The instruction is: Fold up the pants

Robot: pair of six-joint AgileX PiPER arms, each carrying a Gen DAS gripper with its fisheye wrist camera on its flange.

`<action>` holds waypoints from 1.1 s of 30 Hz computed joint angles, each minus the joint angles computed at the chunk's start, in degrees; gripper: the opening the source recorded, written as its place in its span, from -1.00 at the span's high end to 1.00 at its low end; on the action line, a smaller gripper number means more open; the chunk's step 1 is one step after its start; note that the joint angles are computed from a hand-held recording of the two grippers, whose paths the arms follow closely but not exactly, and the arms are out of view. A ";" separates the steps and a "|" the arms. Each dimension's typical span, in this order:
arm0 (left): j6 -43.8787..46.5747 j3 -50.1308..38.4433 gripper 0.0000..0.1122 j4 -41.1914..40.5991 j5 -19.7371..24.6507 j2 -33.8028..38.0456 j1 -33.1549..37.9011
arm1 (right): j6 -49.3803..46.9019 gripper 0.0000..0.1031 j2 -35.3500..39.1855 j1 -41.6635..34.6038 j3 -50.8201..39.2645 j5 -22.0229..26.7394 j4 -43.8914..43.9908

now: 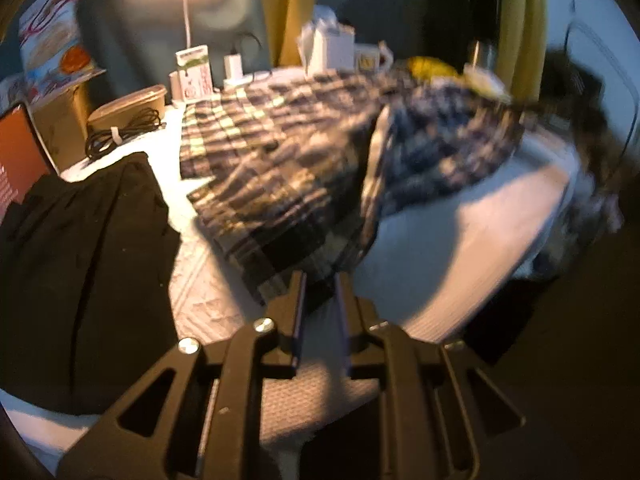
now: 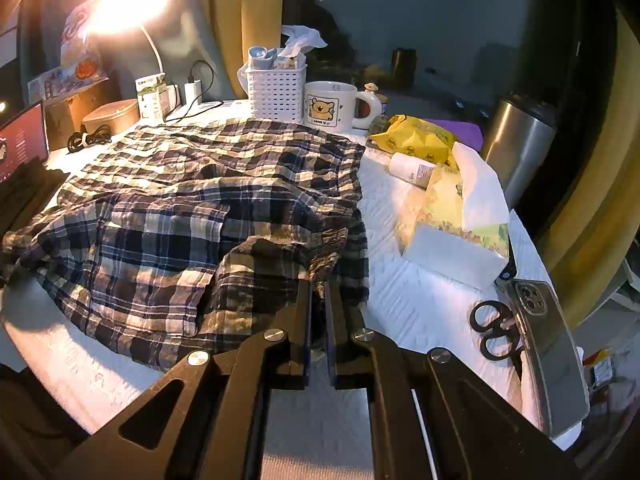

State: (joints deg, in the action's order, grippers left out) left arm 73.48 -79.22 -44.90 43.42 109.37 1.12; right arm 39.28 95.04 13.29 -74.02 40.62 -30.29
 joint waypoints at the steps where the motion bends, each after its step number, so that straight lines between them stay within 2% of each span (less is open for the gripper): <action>1: -1.36 0.55 0.73 2.32 -2.87 0.12 -1.19 | -0.13 0.87 0.09 -0.09 0.02 -0.12 0.16; 4: -5.29 0.53 0.72 4.27 -8.18 0.61 -3.00 | -0.94 0.87 0.57 -0.22 0.03 -0.77 1.19; 6: -11.09 -1.23 0.71 7.47 -9.58 1.89 -4.25 | -1.37 0.87 1.01 0.03 -0.05 -1.20 1.61; 10: -18.15 -5.84 0.71 9.46 -8.30 4.94 -4.92 | -0.79 0.87 1.16 0.12 0.50 -2.50 1.86; 16: -15.25 -5.19 0.71 7.70 -9.53 5.00 -4.99 | -1.76 0.87 0.90 -0.68 1.46 -3.79 3.41; 19: -15.65 -7.63 0.73 8.39 -7.28 6.19 -4.87 | -1.52 0.87 0.48 -0.48 2.26 -4.71 2.97; 22: -18.67 -10.65 0.93 8.86 -3.50 7.11 -4.09 | 1.35 0.87 -0.68 0.25 3.27 -4.82 0.09; 26: -18.42 -13.07 0.96 3.96 -3.98 6.14 -1.33 | 6.72 0.87 -3.47 0.81 4.67 -4.16 -5.20; 31: -23.02 -26.81 0.96 3.24 -0.50 12.03 1.64 | 7.42 0.87 -4.50 0.50 4.22 -3.44 -6.17; 33: -30.79 -34.91 0.94 7.78 2.91 15.48 2.22 | 9.40 0.86 -4.46 0.88 4.03 -2.63 -7.81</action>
